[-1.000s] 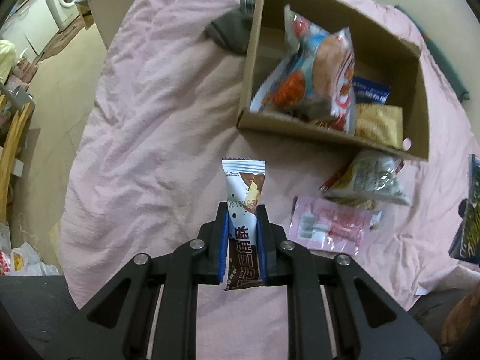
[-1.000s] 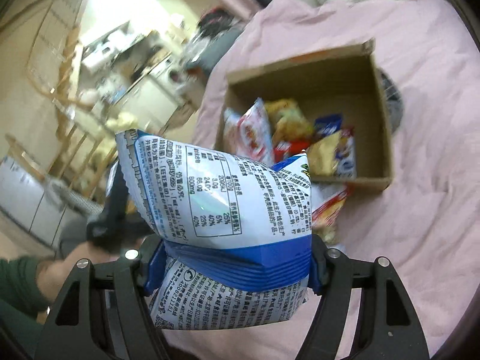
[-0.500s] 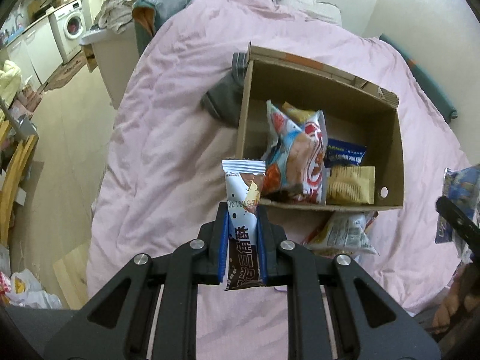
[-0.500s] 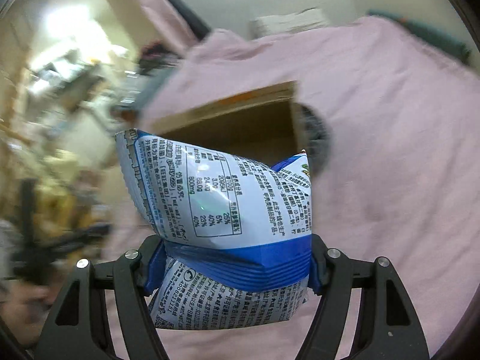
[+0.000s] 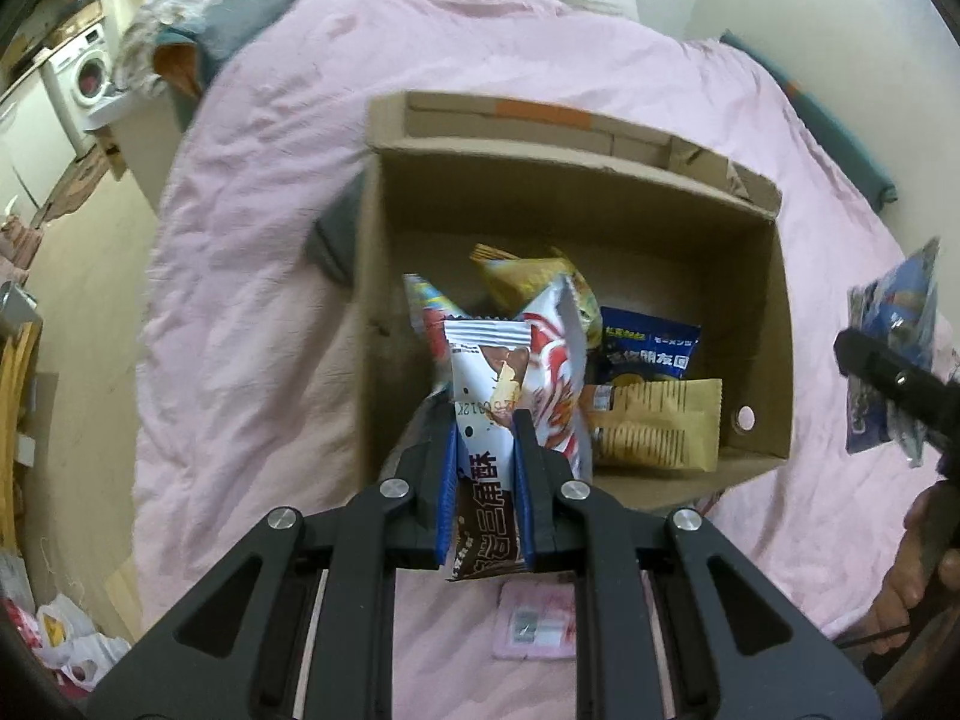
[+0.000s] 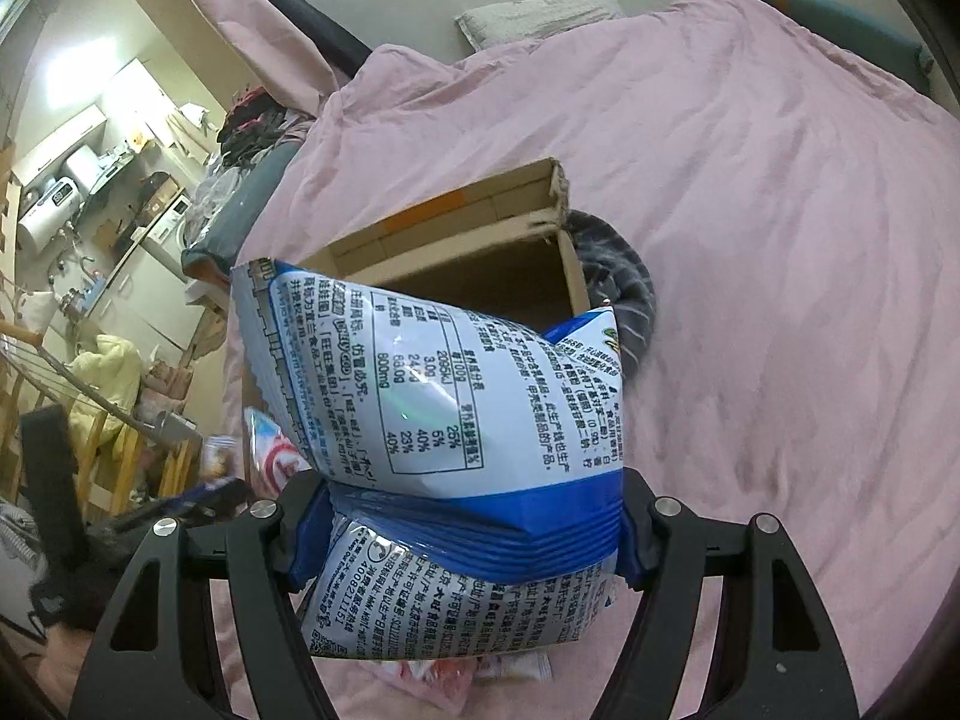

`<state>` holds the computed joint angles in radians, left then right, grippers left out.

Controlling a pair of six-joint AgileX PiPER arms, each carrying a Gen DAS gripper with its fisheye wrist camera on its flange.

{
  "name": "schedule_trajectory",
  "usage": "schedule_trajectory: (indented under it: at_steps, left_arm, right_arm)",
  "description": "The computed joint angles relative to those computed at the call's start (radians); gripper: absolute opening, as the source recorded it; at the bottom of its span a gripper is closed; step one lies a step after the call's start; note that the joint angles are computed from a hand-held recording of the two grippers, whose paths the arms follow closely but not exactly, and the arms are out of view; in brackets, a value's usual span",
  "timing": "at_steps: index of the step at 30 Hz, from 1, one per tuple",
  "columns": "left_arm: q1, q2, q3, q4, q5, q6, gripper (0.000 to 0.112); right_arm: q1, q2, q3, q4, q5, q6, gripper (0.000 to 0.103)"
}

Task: Organize snacks
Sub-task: 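Carry both snacks into the cardboard box and open both tools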

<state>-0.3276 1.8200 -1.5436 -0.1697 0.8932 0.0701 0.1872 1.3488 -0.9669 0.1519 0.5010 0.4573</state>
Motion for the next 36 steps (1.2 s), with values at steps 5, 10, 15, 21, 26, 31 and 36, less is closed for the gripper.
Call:
schedule_trajectory:
  at_steps: [5,10,15,21,26,31,36]
  left_arm:
    - [-0.031,0.146,-0.14,-0.004,0.061,-0.009,0.014]
    - [-0.034,0.201,-0.211,-0.01,0.102,-0.003,0.014]
    - [-0.038,0.154,-0.212,-0.013,0.059,-0.003,0.014]
    - [-0.026,0.212,-0.359,-0.024,0.075,-0.016,0.014]
    - [-0.031,0.29,-0.435,-0.023,0.098,-0.022,0.014]
    - [-0.025,0.277,-0.405,-0.055,0.052,0.008,0.014]
    - [-0.026,0.272,-0.41,-0.049,0.027,0.007,0.014]
  right_arm:
    - [-0.019,0.074,-0.019,0.087,-0.016,-0.094,0.074]
    - [-0.025,0.169,-0.091,0.095,0.015,-0.139,0.074]
    - [-0.029,0.251,-0.18,0.098,0.043,-0.18,0.074]
    - [0.0,0.325,-0.251,0.051,0.055,-0.174,0.076]
    - [0.018,0.352,-0.249,0.016,0.053,-0.165,0.077]
    - [-0.001,0.34,-0.231,0.065,0.03,-0.201,0.078]
    - [-0.014,0.32,-0.209,0.141,-0.001,-0.265,0.082]
